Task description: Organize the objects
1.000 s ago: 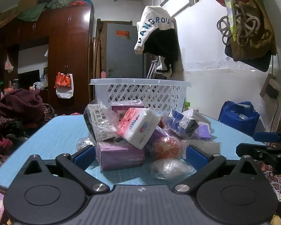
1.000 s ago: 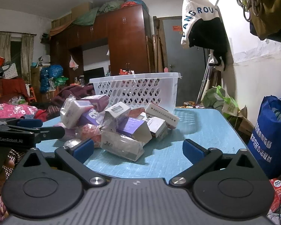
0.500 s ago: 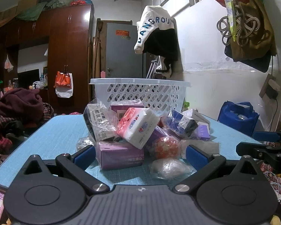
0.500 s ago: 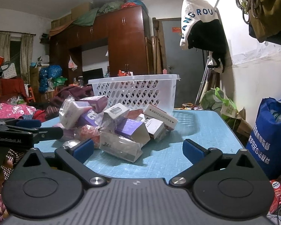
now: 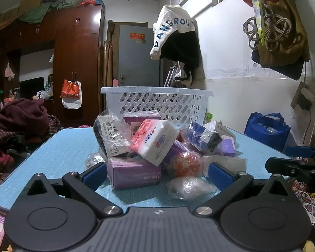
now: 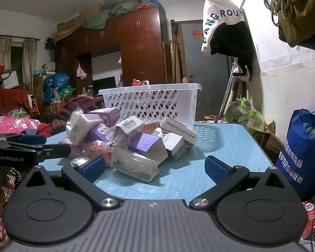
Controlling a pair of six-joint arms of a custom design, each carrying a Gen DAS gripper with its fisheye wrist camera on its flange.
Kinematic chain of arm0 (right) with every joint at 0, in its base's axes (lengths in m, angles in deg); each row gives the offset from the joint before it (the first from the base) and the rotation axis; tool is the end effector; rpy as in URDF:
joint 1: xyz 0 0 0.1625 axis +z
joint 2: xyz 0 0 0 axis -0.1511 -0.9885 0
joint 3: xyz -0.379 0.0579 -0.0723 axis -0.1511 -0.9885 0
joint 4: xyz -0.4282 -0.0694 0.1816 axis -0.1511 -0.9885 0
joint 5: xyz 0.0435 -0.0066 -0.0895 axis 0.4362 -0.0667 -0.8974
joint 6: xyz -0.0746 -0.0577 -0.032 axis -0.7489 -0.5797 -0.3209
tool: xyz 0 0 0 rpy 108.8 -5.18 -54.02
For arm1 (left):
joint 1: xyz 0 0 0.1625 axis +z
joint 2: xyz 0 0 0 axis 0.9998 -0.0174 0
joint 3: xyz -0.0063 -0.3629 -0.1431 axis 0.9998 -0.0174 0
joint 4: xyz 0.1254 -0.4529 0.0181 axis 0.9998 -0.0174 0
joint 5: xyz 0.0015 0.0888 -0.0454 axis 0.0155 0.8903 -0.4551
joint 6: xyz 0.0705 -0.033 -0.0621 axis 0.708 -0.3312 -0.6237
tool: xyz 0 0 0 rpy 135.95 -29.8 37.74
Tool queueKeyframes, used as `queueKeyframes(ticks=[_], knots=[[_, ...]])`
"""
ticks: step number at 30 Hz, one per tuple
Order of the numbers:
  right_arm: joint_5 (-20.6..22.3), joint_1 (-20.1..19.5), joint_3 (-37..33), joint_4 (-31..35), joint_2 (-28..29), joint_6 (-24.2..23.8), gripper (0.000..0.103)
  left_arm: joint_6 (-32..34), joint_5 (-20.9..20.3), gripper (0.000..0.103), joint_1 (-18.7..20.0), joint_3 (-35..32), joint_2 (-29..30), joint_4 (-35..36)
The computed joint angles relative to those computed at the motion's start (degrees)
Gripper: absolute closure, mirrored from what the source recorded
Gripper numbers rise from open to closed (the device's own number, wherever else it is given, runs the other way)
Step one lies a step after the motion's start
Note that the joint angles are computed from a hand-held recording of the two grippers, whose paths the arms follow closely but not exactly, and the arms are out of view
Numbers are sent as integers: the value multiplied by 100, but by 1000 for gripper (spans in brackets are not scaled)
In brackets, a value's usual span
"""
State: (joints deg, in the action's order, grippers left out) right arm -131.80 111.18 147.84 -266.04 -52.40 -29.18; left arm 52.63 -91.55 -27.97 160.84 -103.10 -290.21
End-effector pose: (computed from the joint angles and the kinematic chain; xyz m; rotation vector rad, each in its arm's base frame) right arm 0.2620 -0.5274 0.0174 1.2747 -2.3306 1.3483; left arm -0.0192 -0.4497 0.2618 0.5181 1.9034 -1.4996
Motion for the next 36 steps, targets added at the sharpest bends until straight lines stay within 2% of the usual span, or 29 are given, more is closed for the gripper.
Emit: queueKeyframes(ticks=[26, 36], knots=[[48, -16, -9, 62, 7, -2, 0, 24, 20, 0, 43, -14, 20, 4], [190, -57, -3, 200, -16, 57, 0, 91, 25, 0, 54, -53, 37, -84]])
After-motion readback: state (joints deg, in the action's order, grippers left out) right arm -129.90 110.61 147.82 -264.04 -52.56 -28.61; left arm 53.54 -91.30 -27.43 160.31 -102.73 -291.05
